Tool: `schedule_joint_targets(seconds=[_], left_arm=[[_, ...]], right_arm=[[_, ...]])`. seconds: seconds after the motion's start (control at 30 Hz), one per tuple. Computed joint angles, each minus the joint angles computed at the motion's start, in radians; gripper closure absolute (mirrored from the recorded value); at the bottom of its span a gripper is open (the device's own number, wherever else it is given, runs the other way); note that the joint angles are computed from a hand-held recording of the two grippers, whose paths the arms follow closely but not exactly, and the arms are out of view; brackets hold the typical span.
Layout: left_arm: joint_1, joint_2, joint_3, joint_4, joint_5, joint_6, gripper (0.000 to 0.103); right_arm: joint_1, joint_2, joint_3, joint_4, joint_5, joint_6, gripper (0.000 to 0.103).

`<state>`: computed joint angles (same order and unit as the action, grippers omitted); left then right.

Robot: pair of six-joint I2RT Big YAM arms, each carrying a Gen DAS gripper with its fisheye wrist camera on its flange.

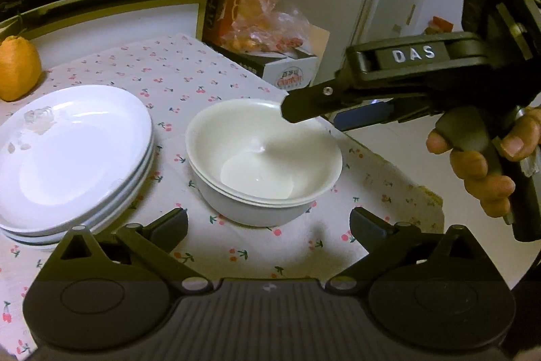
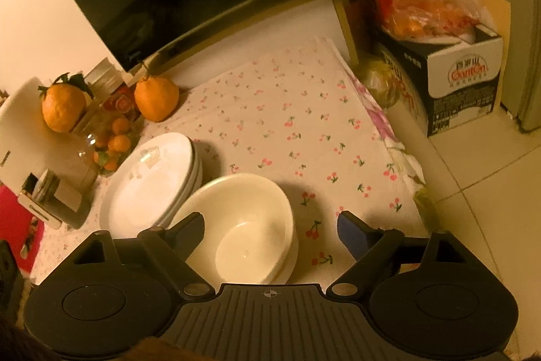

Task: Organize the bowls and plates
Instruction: 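Grasp the bowl stack rim with left tool while right tool grasps it too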

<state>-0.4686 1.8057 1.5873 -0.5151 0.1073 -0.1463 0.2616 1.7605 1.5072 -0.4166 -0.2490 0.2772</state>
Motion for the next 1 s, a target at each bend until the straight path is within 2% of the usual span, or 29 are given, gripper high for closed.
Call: schedule_joint_targets(seconds=[0.13, 0.37, 1.0], left_arm=[[-0.010, 0.018, 0.011, -0.001, -0.025, 0.026, 0.001], [-0.012, 0.040, 0.029, 0.005, -0.060, 0.042, 0.001], [-0.020, 0.052, 0.035, 0.020, -0.083, 0.070, 0.005]], right_arm=[[-0.002, 0.019, 0.005, 0.007, -0.004, 0.035, 0.015], [-0.005, 0.053, 0.041, -0.031, -0.006, 0.075, 0.015], [-0.006, 0.075, 0.066, -0.043, 0.001, 0.128, 0.016]])
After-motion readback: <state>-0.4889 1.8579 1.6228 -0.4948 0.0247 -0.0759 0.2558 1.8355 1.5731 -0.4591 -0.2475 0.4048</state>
